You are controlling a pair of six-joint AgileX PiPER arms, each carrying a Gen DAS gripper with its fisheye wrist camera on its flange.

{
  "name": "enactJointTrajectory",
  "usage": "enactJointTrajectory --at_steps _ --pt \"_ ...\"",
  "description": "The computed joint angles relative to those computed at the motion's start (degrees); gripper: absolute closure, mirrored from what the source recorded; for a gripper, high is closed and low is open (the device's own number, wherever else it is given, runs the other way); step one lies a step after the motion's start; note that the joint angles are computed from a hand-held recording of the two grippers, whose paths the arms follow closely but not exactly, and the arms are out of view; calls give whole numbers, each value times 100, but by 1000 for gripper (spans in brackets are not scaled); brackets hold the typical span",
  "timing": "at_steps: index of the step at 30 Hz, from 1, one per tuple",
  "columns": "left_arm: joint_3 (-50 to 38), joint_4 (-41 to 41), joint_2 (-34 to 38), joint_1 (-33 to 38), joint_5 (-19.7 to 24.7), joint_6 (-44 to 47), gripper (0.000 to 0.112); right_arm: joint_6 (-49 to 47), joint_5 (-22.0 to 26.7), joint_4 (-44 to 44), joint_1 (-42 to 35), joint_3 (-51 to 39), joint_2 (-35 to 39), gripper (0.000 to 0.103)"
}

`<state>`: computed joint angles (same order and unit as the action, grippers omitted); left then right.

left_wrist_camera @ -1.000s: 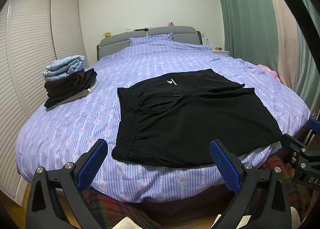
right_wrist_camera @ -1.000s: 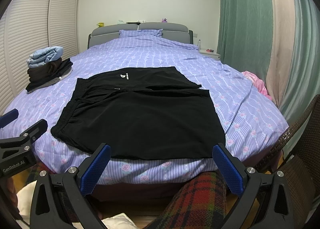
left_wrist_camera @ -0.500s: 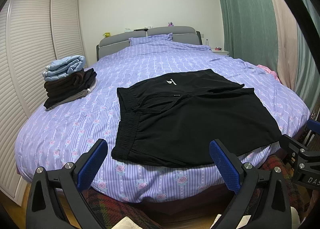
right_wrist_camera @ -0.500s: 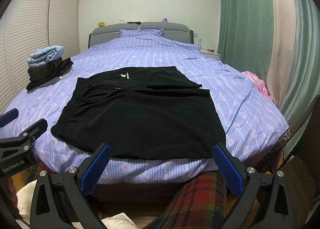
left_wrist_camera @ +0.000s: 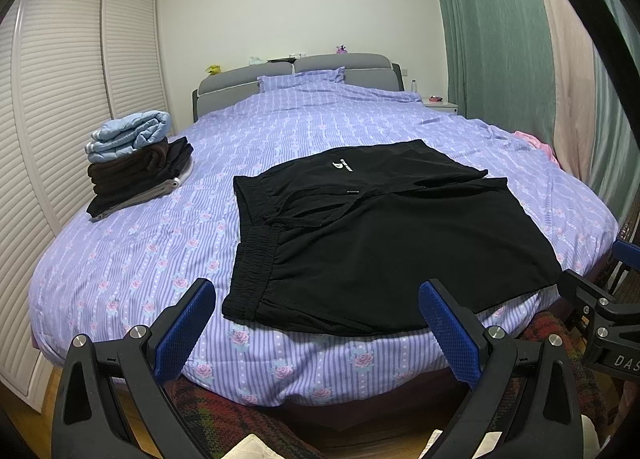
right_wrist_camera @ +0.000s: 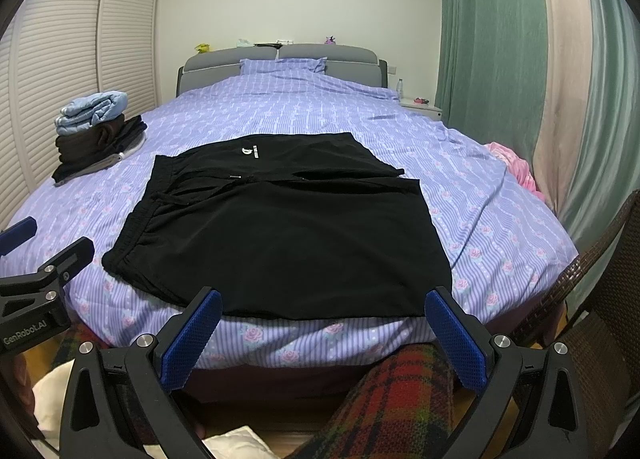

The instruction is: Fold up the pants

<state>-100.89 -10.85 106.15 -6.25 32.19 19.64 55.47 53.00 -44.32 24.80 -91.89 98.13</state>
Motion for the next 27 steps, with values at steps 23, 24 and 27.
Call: enactJointTrajectory --at_steps 23,24,27 --pt "-176 39 187 22 219 -99 9 -120 -140 296 -215 109 161 0" --pt "-216 68 226 20 259 -138 9 -144 -171 351 -244 132 184 0" --pt "-321 44 341 58 355 -161 9 -117 -317 402 -312 241 229 0"
